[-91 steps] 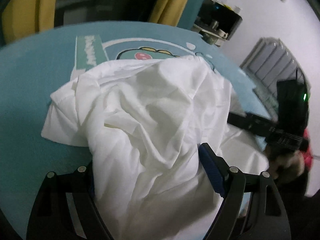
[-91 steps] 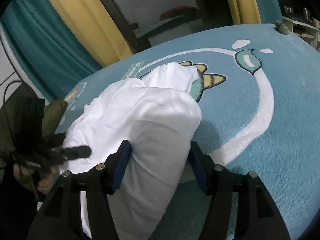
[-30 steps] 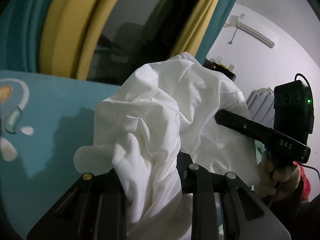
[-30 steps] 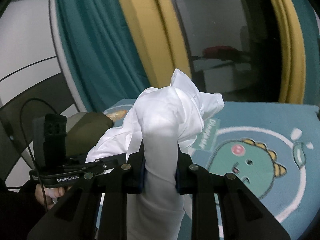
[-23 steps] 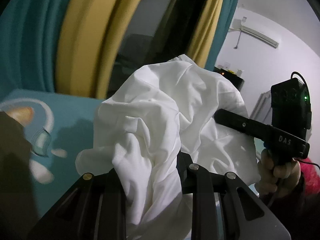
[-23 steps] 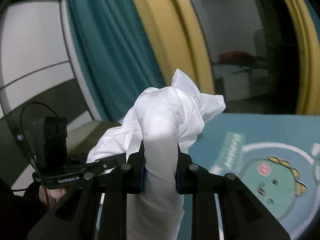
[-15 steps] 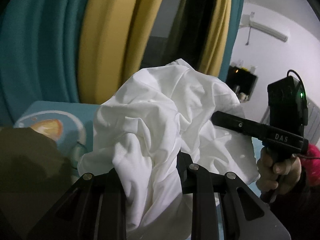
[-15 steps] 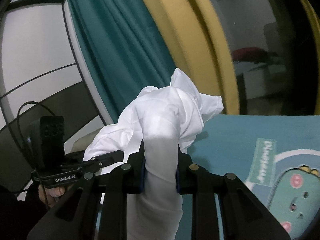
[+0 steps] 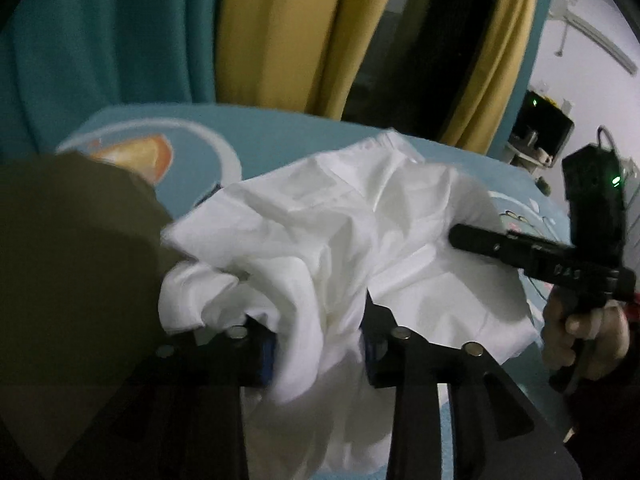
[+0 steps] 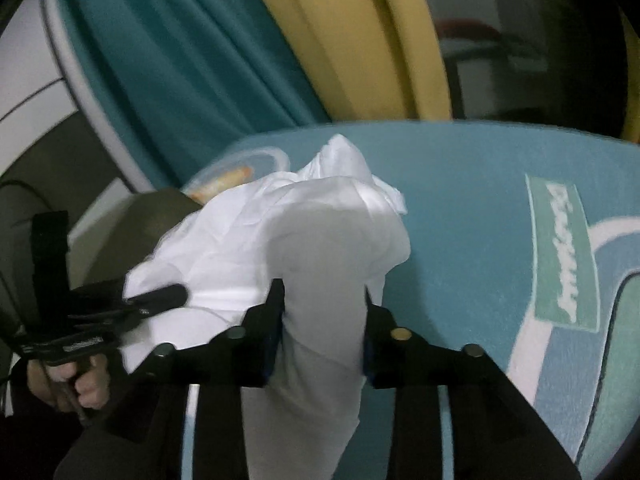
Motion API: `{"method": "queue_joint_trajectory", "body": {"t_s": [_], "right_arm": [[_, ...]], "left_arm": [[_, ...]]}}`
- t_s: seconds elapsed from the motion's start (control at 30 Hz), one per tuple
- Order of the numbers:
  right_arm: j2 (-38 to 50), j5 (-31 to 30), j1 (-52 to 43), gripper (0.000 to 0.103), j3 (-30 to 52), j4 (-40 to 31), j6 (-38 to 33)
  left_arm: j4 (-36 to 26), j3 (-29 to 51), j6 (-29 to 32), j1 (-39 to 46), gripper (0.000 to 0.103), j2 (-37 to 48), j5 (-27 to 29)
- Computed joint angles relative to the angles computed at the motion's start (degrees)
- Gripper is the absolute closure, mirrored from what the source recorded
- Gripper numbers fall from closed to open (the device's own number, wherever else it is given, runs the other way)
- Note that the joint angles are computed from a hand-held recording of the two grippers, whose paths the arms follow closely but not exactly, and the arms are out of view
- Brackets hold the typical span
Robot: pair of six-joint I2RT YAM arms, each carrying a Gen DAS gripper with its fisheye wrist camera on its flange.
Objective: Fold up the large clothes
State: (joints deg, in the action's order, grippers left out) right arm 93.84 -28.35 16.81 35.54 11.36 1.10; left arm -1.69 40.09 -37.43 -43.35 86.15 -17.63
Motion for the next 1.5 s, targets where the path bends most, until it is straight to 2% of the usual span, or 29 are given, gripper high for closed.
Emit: {"method": "queue_joint_trajectory", "body": {"t_s": [0.07, 0.17, 0.27, 0.4, 0.47, 0.53, 0.63, 0.77, 0.87, 1.23, 1.5], "right_arm": [[1.8, -0.3, -1.1, 0.057, 0.8, -0.7, 0.0], [1.8, -1.0, -2.8, 0.050, 1.0, -2.0, -0.8], [-0.9, -0.4, -4.1, 0.046, 0.5, -4.5, -1.5], [-7.4, -0.2, -6.3, 0.046, -1.7, -8.7, -4.1], [-9.3, -0.3, -6.5, 0.044, -3.0, -10.2, -6.0], [-8.1, -1.0, -8.0, 0.035, -3.7, -11.4, -8.4], [-7.0, -2.7, -10.5, 0.028, -4.8, -11.1, -9.0], [-9.0, -3.4, -12.2, 0.027, -6.1, -12.4, -10.3], [-10.6, -4.1, -13.3, 0.027, -7.4, -13.2, -10.4], [-16.8, -8.1, -21.9, 0.027, -10.4, -21.4, -17.8], [-19.1, -11.3, -31.8, 0.027, -11.4, -27.8, -25.8]], "left_arm": [[1.0, -1.1, -0.7, 1.1, 0.058, -0.3, 1.9], [-1.7, -0.6, -2.0, 0.8, 0.057, -1.9, 1.9], [-7.3, 1.3, -3.1, -1.9, 0.056, -3.7, -2.7], [-10.9, 1.9, -4.1, -4.1, 0.056, -5.7, -7.4], [-11.7, 2.0, -5.3, -3.3, 0.056, -3.7, -6.7], [-10.8, 0.8, -7.1, -2.5, 0.056, -2.4, -4.6], [-10.6, -0.1, -8.3, -3.4, 0.056, -2.6, -5.8], [-12.8, 0.3, -11.1, -5.1, 0.056, -3.3, -8.2], [-15.7, 1.0, -14.3, -8.0, 0.056, -3.7, -12.3], [-27.8, 6.7, -26.1, -19.5, 0.056, -3.2, -22.6], [-32.6, 12.4, -31.8, -25.8, 0.056, 2.5, -24.9]]}}
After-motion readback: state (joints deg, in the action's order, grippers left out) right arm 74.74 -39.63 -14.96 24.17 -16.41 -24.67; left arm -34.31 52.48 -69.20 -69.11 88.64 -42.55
